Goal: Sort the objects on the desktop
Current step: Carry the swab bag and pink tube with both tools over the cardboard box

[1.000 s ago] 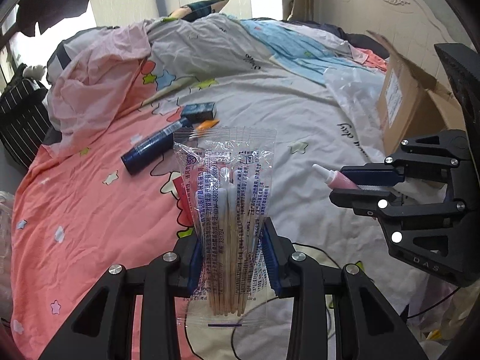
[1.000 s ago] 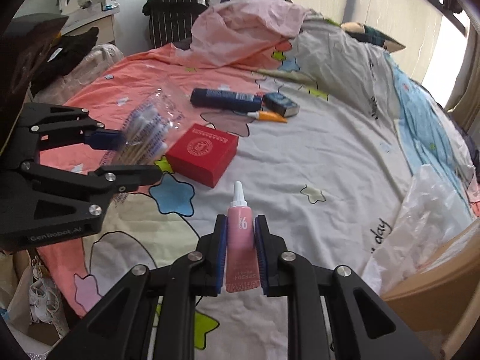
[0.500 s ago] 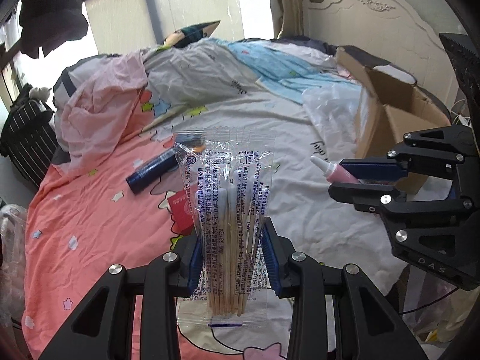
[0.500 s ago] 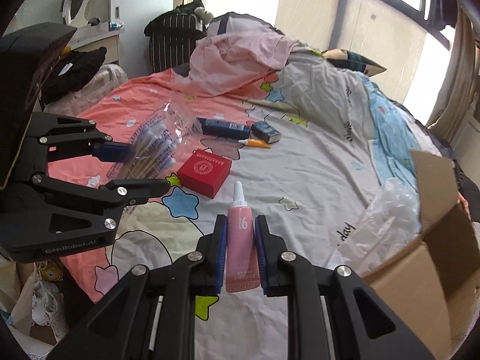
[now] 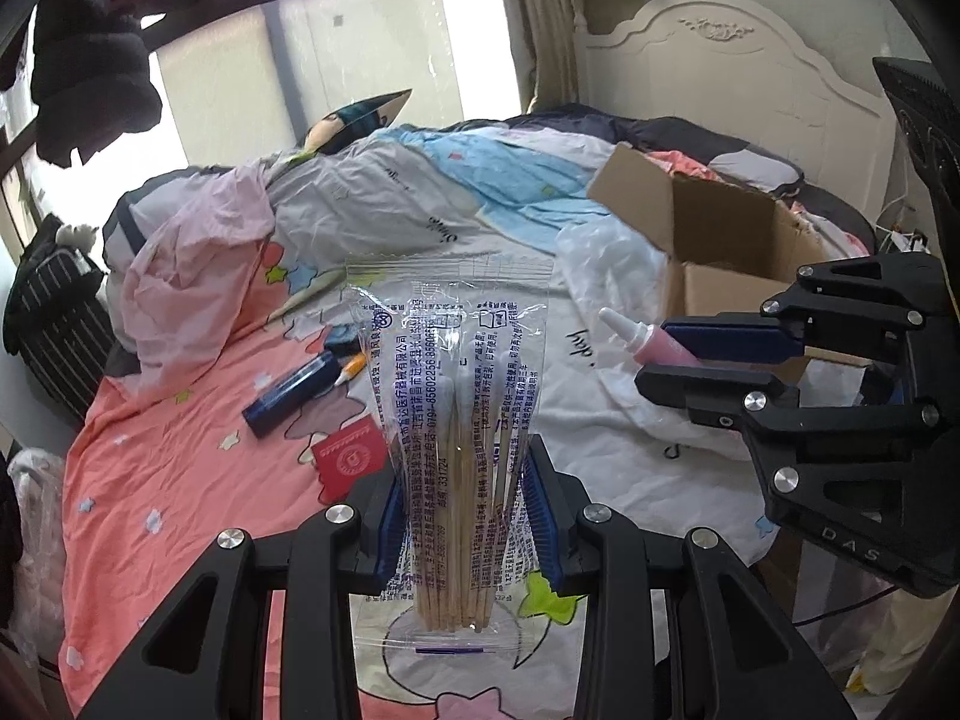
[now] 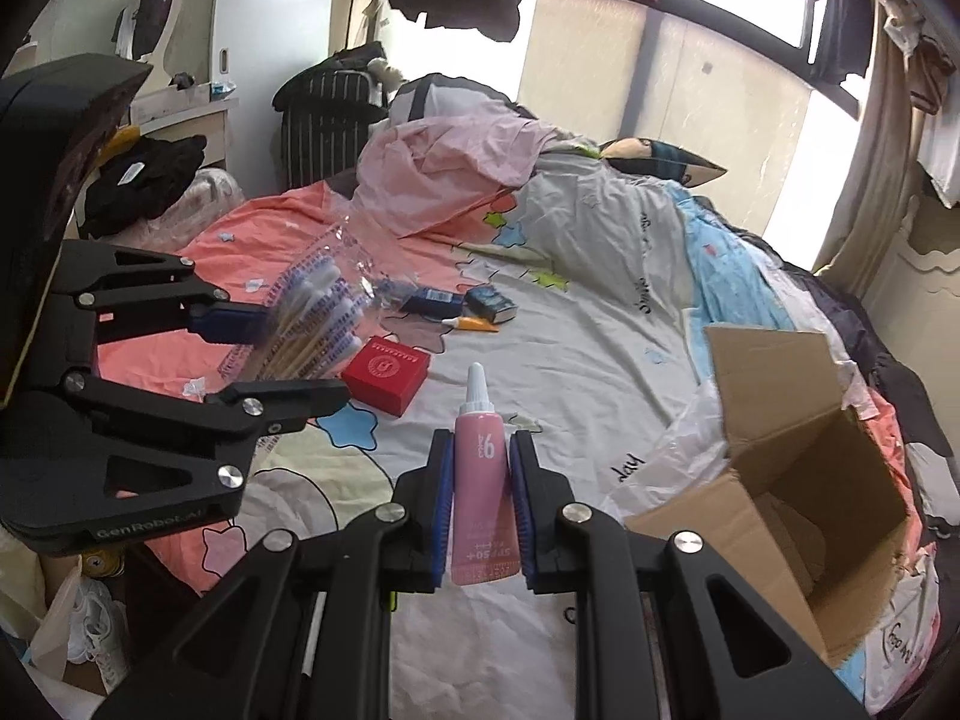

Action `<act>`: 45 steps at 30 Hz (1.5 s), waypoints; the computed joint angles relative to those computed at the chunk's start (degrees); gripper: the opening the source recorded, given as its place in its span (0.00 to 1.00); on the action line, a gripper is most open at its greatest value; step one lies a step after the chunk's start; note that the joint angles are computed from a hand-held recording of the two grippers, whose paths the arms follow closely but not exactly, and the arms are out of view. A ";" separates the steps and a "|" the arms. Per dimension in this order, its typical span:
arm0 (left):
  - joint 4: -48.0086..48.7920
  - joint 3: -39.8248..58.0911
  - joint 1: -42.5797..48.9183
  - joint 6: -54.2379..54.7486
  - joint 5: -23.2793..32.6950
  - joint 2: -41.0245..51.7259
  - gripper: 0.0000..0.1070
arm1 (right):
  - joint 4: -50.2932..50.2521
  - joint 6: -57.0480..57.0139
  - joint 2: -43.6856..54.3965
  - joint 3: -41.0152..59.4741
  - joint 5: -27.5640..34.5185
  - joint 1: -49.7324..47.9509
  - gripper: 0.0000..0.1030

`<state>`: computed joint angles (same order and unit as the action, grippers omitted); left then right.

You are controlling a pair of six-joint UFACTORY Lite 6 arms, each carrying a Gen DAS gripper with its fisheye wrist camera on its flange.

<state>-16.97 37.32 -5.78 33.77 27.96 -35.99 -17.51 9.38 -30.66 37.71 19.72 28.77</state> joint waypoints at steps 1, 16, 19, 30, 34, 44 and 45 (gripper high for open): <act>1.08 0.24 -1.02 -1.48 0.02 -0.10 0.34 | 1.01 -1.20 -0.65 -0.05 0.44 -0.43 0.17; 20.43 9.54 -23.11 -29.39 -2.23 8.62 0.34 | 27.56 -32.57 -11.09 -1.55 5.64 -19.78 0.17; 23.59 12.51 -27.42 -33.44 -2.71 11.71 0.34 | 34.29 -40.59 -12.14 -1.51 7.29 -25.14 0.17; 24.22 22.76 -34.43 -36.03 -5.49 23.76 0.34 | 59.32 -72.50 -11.00 -1.06 17.03 -51.92 0.17; 22.01 26.39 -35.64 -34.59 -6.57 28.08 0.34 | 62.68 -78.36 -9.72 -1.23 19.13 -57.50 0.17; 17.59 39.79 -38.95 -30.67 -5.81 40.98 0.34 | 70.90 -90.88 -2.40 0.76 22.50 -68.39 0.17; 16.89 41.18 -39.16 -30.19 -5.72 42.44 0.34 | 71.38 -91.55 -1.67 0.97 22.44 -68.81 0.17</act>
